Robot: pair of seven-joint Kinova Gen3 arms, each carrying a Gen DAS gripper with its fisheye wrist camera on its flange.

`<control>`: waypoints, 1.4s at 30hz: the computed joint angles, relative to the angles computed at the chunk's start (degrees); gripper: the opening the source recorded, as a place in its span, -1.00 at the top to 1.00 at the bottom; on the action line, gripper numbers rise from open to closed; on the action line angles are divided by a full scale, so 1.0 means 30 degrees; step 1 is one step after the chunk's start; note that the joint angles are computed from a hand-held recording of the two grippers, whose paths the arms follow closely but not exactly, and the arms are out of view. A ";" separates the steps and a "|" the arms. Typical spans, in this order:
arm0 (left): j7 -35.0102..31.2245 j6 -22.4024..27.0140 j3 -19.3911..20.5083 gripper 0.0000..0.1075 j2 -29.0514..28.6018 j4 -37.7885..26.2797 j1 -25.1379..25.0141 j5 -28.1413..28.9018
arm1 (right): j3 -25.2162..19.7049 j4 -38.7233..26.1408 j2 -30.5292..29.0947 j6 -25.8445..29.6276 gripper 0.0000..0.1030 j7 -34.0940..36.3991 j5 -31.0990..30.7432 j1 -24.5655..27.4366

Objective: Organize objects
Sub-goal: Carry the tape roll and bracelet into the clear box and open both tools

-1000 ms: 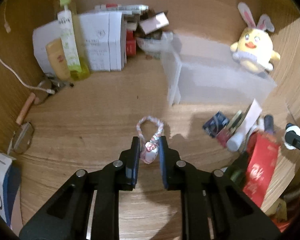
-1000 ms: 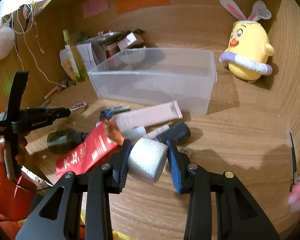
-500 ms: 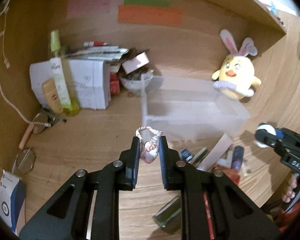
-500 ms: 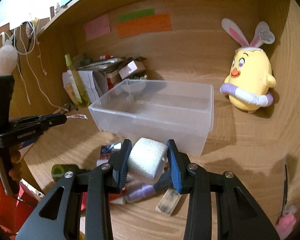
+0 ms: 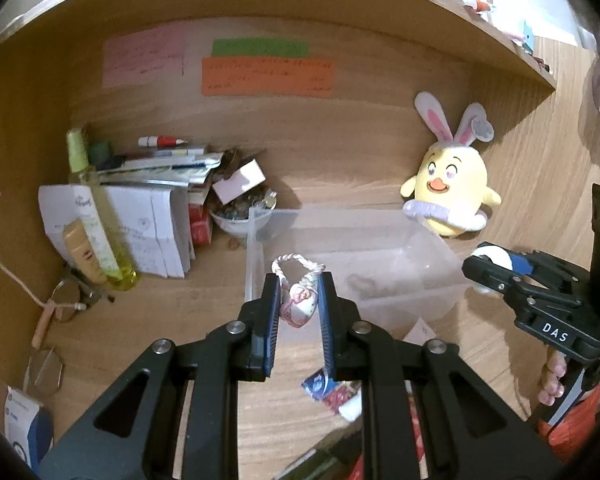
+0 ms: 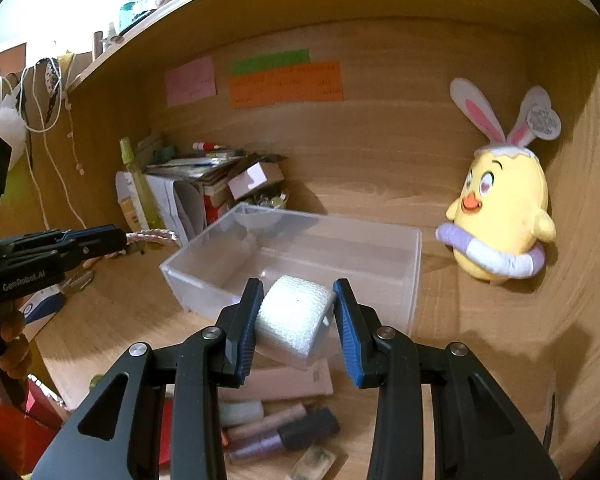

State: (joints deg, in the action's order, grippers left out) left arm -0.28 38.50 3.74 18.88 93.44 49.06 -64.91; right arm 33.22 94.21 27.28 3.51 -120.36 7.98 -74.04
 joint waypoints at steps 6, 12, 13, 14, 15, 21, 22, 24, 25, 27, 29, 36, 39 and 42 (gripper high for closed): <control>-0.0741 -0.0680 -0.0301 0.66 0.0445 -0.0917 -0.0409 0.0402 | -0.0744 -0.1487 0.0435 0.0605 0.36 0.0207 0.0438 0.1116; -0.1858 -0.1482 -0.0826 0.66 0.0983 -0.1771 -0.0811 0.1428 | -0.2506 -0.3204 0.0829 0.1665 0.36 -0.0094 0.1486 0.2960; -0.2184 -0.1596 -0.0882 0.66 0.1106 -0.1936 -0.0907 0.1757 | -0.2766 -0.3485 0.0919 0.1882 0.36 -0.0192 0.1707 0.3216; -0.2609 -0.1720 -0.0917 0.66 0.1283 -0.2172 -0.1070 0.2193 | -0.3036 -0.3779 0.1016 0.2108 0.36 -0.0272 0.1931 0.3482; -0.2867 -0.1813 -0.1057 0.66 0.1365 -0.2289 -0.1060 0.2473 | -0.3222 -0.4101 0.1143 0.2383 0.36 -0.0357 0.2185 0.3675; -0.4944 -0.2376 -0.1599 0.66 0.2070 -0.3225 -0.1395 0.4740 | -0.4742 -0.5711 0.1800 0.3748 0.36 -0.0714 0.3477 0.5036; -0.5397 -0.2505 -0.1588 0.66 0.2216 -0.3405 -0.1546 0.5236 | -0.5159 -0.5908 0.1887 0.3915 0.36 -0.0714 0.3612 0.5375; -0.6131 -0.2604 -0.1695 0.66 0.2475 -0.3731 -0.1655 0.6035 | -0.6059 -0.6398 0.2142 0.4344 0.36 -0.0674 0.3835 0.6108; -0.6400 -0.2656 -0.1815 0.66 0.2547 -0.3822 -0.1614 0.6337 | -0.6442 -0.6620 0.2290 0.4557 0.36 -0.0686 0.3947 0.6410; -0.7187 -0.2647 -0.1913 0.66 0.2809 -0.4159 -0.1661 0.7071 | -0.7388 -0.7035 0.2546 0.4960 0.36 -0.0479 0.4013 0.7118; -0.8189 -0.2497 -0.1862 0.66 0.3163 -0.4639 -0.1773 0.7890 | -0.8301 -0.7445 0.2835 0.5353 0.36 -0.0150 0.3915 0.7795; -1.0792 -0.2386 -0.1997 0.66 0.3993 -0.5715 -0.1957 1.0328 | -0.9277 -0.8062 0.3413 0.6123 0.36 0.0355 0.3663 0.8573; -1.1863 -0.2087 -0.1950 0.66 0.4360 -0.6247 -0.2055 1.1194 | -0.9325 -0.8447 0.3699 0.6641 0.36 0.0455 0.3706 0.8585; -1.2826 -0.1714 -0.1884 0.66 0.4716 -0.6800 -0.2163 1.1956 | -0.9638 -0.9023 0.4054 0.7392 0.36 0.0737 0.3636 0.8792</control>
State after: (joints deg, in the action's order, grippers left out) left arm -38.76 33.36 -1.91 33.03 73.04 42.57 -29.04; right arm 4.31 67.14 39.44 25.68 -118.15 18.88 -47.66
